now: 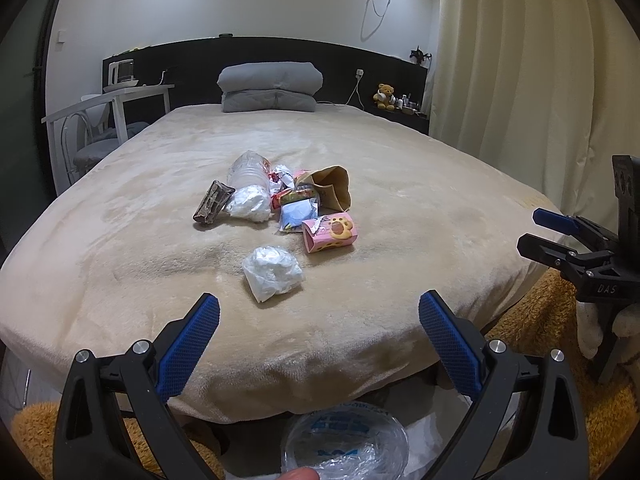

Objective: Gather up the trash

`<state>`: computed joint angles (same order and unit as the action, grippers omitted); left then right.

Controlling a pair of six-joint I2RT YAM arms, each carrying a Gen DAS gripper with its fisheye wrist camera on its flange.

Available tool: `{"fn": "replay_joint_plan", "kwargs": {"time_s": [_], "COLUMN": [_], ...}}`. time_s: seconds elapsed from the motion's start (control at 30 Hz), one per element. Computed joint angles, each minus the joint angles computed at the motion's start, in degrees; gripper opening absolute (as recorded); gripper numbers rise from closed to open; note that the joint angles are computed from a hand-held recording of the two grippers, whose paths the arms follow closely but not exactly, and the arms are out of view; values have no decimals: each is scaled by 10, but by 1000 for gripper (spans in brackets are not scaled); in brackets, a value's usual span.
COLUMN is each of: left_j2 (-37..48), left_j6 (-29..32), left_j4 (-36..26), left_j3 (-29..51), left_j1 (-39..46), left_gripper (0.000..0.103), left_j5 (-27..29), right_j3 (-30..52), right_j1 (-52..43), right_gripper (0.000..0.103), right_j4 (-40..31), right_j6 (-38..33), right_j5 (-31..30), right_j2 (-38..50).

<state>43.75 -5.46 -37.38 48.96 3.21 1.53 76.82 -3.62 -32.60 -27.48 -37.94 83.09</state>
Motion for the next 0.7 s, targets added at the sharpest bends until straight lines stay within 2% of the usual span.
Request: {"fn": "replay_joint_plan", "kwargs": {"time_s": [0.7], "left_j2": [3], "left_j6": [-4], "left_j4": [0], "left_j3": [3], "left_j1": [-8], "left_gripper": [97], "left_j5": [-8], "right_j3": [-5], "right_j1": [3], "right_gripper": [98], "right_j4": [-2], "right_j6": [-11], "right_j5": [5], "right_j2": [-6]}}
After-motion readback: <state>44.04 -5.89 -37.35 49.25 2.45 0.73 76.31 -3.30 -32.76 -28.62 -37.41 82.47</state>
